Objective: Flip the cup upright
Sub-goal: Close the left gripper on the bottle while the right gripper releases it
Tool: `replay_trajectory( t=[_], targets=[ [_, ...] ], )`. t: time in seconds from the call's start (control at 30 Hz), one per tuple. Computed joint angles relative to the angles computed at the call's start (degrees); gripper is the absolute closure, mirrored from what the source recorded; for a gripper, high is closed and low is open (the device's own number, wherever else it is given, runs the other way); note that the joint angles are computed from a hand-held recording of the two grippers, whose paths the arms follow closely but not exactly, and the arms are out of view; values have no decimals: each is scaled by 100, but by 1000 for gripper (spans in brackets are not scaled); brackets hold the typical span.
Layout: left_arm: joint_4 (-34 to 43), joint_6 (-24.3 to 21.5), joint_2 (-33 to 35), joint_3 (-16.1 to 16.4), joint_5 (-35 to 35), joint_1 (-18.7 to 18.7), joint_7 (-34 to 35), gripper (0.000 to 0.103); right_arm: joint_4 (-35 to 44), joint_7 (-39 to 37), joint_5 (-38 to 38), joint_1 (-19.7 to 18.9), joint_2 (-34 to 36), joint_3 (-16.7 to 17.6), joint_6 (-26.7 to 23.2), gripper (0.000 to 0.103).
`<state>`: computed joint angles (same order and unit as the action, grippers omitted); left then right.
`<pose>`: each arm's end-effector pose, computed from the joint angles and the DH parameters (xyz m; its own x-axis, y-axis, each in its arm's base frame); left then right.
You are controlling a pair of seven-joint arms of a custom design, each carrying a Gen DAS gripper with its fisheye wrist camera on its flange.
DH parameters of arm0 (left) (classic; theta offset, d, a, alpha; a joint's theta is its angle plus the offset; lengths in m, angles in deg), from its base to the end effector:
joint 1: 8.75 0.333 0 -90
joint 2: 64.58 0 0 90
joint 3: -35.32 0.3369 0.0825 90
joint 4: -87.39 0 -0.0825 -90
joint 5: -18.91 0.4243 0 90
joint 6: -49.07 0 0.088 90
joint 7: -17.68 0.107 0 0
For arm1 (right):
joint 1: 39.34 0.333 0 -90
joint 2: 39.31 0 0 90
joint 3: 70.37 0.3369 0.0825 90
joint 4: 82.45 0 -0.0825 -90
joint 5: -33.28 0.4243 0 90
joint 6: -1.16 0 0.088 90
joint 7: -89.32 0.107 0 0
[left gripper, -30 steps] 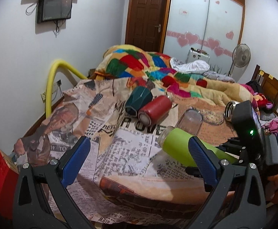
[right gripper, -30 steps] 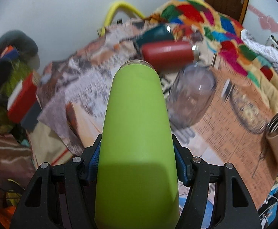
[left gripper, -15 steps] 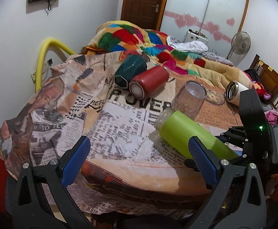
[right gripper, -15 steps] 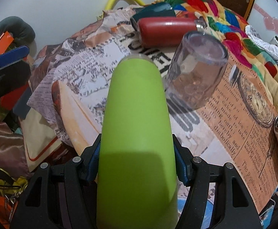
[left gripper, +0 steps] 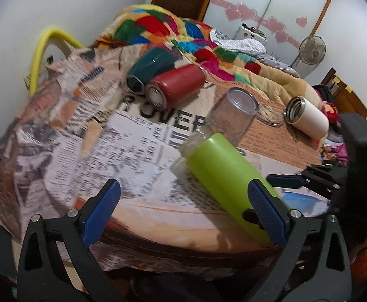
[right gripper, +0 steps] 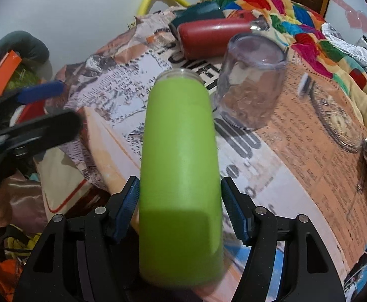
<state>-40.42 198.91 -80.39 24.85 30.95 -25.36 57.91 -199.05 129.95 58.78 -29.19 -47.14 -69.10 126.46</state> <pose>0.4823 -0.2605 0.5633 0.1376 -0.9474 0.2891 -0.7779 -0.2840 -0.5605 0.5654 0.1308 0.5453 0.7649 -0.6381 -0.0876 -0.5997 -0.6560 -0.4583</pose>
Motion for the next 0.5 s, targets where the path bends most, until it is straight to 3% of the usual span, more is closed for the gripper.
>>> replay_trajectory(
  t=[0.13,0.23,0.37,0.5],
  targets=[
    [231,4,338,222,-947,-271,512,8,-324,-1,202,-139,-450,-135,215,34],
    [406,-85,562,212,-1491,-306,758,14,-548,203,208,-283,-742,-170,561,32],
    [651,-234,800,62,-1680,-202,734,15,-966,465,76,-445,-1111,-141,1229,32],
    [978,-570,1076,-49,-1788,-104,666,20,-1170,556,92,-455,-1288,-130,1561,32]
  ],
)
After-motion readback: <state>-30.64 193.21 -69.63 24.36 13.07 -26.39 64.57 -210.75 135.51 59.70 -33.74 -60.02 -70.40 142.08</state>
